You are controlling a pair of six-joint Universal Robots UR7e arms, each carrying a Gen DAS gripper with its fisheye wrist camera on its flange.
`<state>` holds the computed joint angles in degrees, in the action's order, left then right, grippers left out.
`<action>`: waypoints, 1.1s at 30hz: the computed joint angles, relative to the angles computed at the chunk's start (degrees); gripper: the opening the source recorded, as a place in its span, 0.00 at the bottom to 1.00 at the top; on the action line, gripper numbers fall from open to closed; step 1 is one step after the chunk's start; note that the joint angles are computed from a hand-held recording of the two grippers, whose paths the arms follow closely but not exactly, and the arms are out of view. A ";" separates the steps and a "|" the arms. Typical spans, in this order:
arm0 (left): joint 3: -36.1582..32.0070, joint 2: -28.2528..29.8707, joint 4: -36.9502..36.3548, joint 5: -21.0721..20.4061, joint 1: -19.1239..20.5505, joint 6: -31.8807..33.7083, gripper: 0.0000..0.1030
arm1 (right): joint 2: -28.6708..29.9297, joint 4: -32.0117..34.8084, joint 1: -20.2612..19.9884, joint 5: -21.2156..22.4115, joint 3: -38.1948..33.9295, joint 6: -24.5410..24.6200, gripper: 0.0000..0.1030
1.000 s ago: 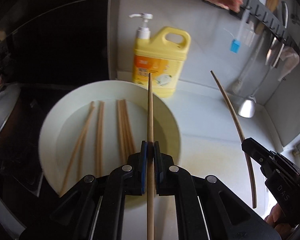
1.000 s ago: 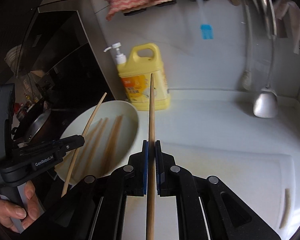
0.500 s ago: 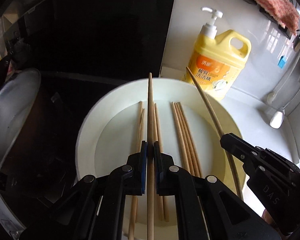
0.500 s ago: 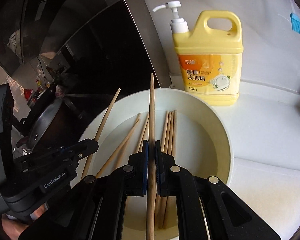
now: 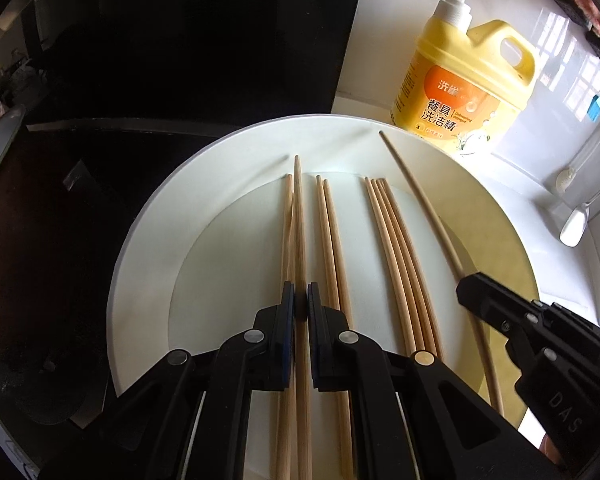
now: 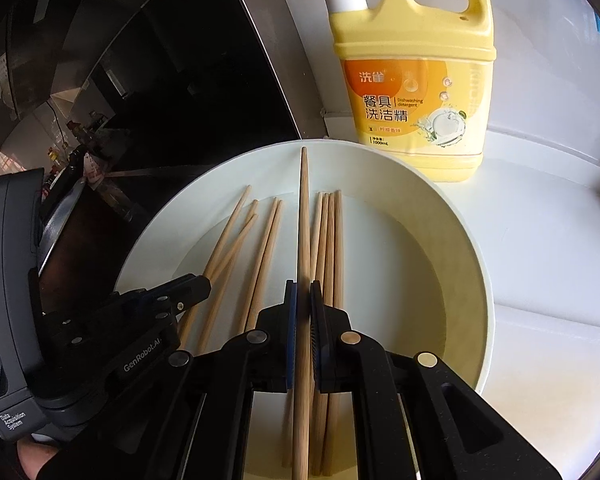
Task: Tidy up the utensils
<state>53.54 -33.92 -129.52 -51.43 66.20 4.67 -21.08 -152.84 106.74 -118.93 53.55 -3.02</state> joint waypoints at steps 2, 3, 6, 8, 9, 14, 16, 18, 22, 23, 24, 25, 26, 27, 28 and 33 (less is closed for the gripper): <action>0.06 0.04 -0.21 0.03 -0.03 0.20 0.08 | 0.32 0.66 -0.07 -0.11 -0.47 0.35 0.06; 0.18 0.01 -0.30 0.02 -0.04 0.20 0.08 | 0.41 0.73 -0.07 -0.17 -0.53 0.31 0.06; -0.85 0.39 0.78 -0.32 0.15 -0.74 0.09 | 0.65 0.82 0.03 -0.57 -0.78 0.10 0.06; -1.27 0.12 2.53 -0.15 0.20 -2.11 0.17 | 0.73 1.76 0.11 -1.14 -1.13 0.47 0.08; -1.08 -0.25 3.05 0.32 0.13 -2.82 0.23 | 0.68 1.90 0.18 -1.61 -1.08 0.78 0.10; 3.95 -3.45 -3.25 3.42 -0.83 -2.36 0.78 | -0.90 -2.38 0.53 -3.04 1.89 1.08 0.27; 4.88 -4.35 -3.53 4.24 -1.15 -2.87 0.80 | -1.71 -3.58 0.63 -3.24 3.20 1.27 0.33; 4.12 -4.32 -1.18 5.76 -1.28 -4.85 0.84 | -2.34 -3.84 0.75 -3.70 4.18 1.56 0.37; 3.62 -4.89 2.72 6.92 -1.31 -8.95 0.86 | -3.54 -4.34 1.00 -4.08 6.28 2.23 0.40; 3.61 -5.04 3.41 7.06 -1.32 -9.74 0.86 | -3.81 -4.38 1.06 -4.01 6.72 2.34 0.41; 3.71 -5.23 3.82 7.19 -1.35 -10.29 0.86 | -4.03 -4.62 1.12 -4.00 7.11 2.29 0.41; 3.95 -5.47 4.00 7.39 -1.39 -10.59 0.86 | -4.20 -4.90 1.21 -4.16 7.42 2.20 0.42; 4.48 -5.79 3.80 7.62 -1.48 -10.58 0.87 | -4.33 -5.02 1.29 -4.26 7.61 2.12 0.43; 5.03 -6.11 3.54 7.73 -1.57 -10.37 0.87 | -4.42 -4.97 1.33 -4.37 7.67 2.21 0.44; 5.17 -6.15 3.40 7.99 -1.59 -10.08 0.87 | -4.57 -4.90 1.36 -4.37 7.81 2.39 0.44; 5.70 -6.63 4.18 8.26 -1.88 -9.68 0.87 | -4.84 -4.23 1.73 -4.69 7.93 2.97 0.48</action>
